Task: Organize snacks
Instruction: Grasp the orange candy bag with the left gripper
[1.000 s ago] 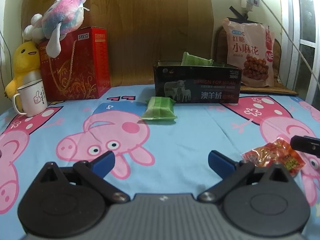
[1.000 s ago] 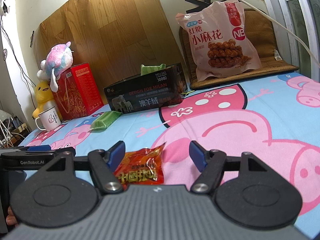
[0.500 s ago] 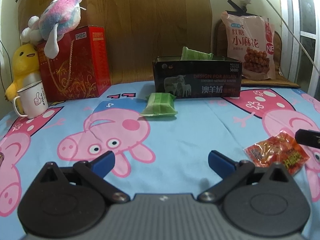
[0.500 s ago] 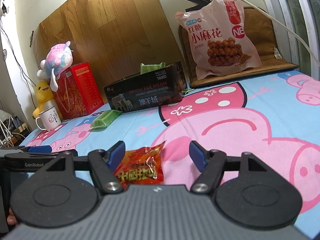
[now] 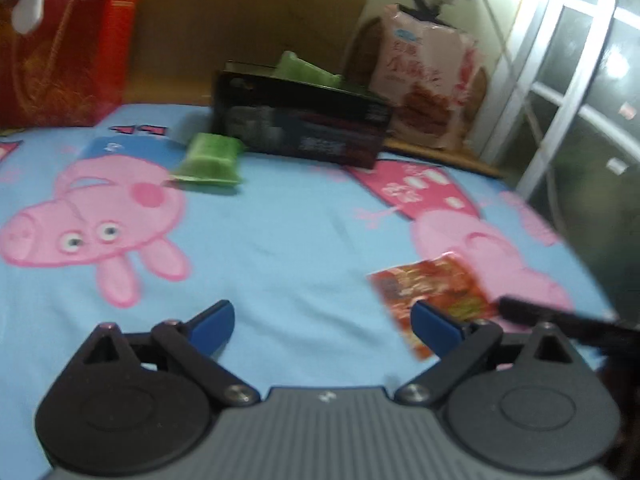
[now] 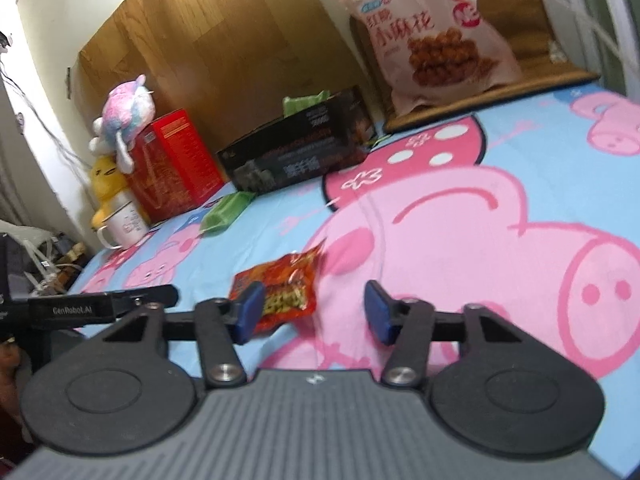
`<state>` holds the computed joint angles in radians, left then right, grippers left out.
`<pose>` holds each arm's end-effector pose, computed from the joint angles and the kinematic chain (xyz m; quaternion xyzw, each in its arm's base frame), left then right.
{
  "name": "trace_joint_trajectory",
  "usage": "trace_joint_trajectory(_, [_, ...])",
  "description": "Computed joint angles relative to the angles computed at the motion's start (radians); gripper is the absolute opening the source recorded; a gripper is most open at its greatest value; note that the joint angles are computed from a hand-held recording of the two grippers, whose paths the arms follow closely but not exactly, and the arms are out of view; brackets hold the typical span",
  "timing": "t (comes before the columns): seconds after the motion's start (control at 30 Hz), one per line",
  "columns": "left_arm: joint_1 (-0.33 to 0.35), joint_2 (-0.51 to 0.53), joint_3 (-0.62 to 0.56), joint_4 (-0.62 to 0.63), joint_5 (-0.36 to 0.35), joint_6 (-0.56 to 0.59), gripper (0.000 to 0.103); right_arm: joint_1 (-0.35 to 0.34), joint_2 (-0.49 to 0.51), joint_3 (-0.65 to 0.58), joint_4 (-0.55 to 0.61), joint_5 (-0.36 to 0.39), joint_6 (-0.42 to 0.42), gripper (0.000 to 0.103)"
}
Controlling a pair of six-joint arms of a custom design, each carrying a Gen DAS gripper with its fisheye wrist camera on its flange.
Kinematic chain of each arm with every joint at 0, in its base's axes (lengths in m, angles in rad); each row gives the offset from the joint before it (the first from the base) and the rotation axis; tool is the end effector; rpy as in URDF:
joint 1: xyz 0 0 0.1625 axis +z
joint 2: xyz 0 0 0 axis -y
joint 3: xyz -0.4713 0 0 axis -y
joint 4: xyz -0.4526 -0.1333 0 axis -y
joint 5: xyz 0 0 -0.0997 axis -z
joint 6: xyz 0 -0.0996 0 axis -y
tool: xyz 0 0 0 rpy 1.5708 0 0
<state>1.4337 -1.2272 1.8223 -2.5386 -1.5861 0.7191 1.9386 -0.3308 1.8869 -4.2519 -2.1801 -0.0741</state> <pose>0.0400 -0.6745 0.2961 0.4092 0.8934 -0.1796 0.0460 0.2758 -0.5036 -0.0822 0.0208 -0.8224 0.5404 0.1766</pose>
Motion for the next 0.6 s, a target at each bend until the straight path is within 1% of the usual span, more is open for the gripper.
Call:
trace_joint_trajectory(0.03, [0.000,0.006,-0.019,0.059,-0.025,-0.011,0.091,-0.008,-0.009,0.008,0.022,0.023,0.017,0.043])
trace_joint_trajectory(0.07, [0.001,0.013,-0.035,0.112,-0.050,-0.029,0.091,-0.017,-0.016,0.012,0.037,0.052,0.033,0.038])
trace_joint_trajectory(0.1, [0.000,0.018,-0.043,0.138,-0.067,-0.043,0.090,-0.029,-0.029,0.022,0.069,0.092,0.064,0.032])
trace_joint_trajectory(0.13, [-0.002,0.026,-0.053,0.171,-0.080,-0.050,0.089,-0.044,-0.042,0.036,0.099,0.142,0.101,0.020])
trace_joint_trajectory(0.17, [-0.005,0.031,-0.054,0.181,-0.088,-0.049,0.088,-0.063,-0.050,0.043,0.130,0.203,0.146,0.013])
trace_joint_trajectory(0.23, [-0.013,0.033,-0.039,0.156,-0.086,-0.039,0.087,-0.091,-0.053,0.044,0.151,0.291,0.201,0.008])
trace_joint_trajectory(0.3, [-0.018,0.035,-0.030,0.129,-0.078,-0.041,0.084,-0.107,-0.053,0.044,0.144,0.334,0.258,0.007])
trace_joint_trajectory(0.33, [-0.015,0.038,-0.039,0.139,-0.084,-0.056,0.079,-0.113,-0.057,0.050,0.137,0.353,0.281,0.007])
trace_joint_trajectory(0.37, [-0.009,0.045,-0.058,0.163,-0.094,-0.073,0.075,-0.128,-0.060,0.061,0.119,0.396,0.319,0.006])
trace_joint_trajectory(0.4, [-0.002,0.054,-0.082,0.200,-0.112,-0.093,0.074,-0.140,-0.066,0.075,0.101,0.439,0.352,0.006])
trace_joint_trajectory(0.43, [0.006,0.065,-0.112,0.241,-0.133,-0.119,0.076,-0.152,-0.071,0.086,0.084,0.478,0.384,0.006])
trace_joint_trajectory(0.47, [0.014,0.076,-0.138,0.271,-0.156,-0.152,0.080,-0.163,-0.076,0.094,0.069,0.515,0.411,0.005])
trace_joint_trajectory(0.53, [0.029,0.088,-0.172,0.293,-0.199,-0.189,0.088,-0.183,-0.082,0.110,0.031,0.585,0.465,0.005])
trace_joint_trajectory(0.6, [0.041,0.100,-0.208,0.339,-0.249,-0.205,0.089,-0.201,-0.090,0.120,-0.010,0.657,0.509,0.005])
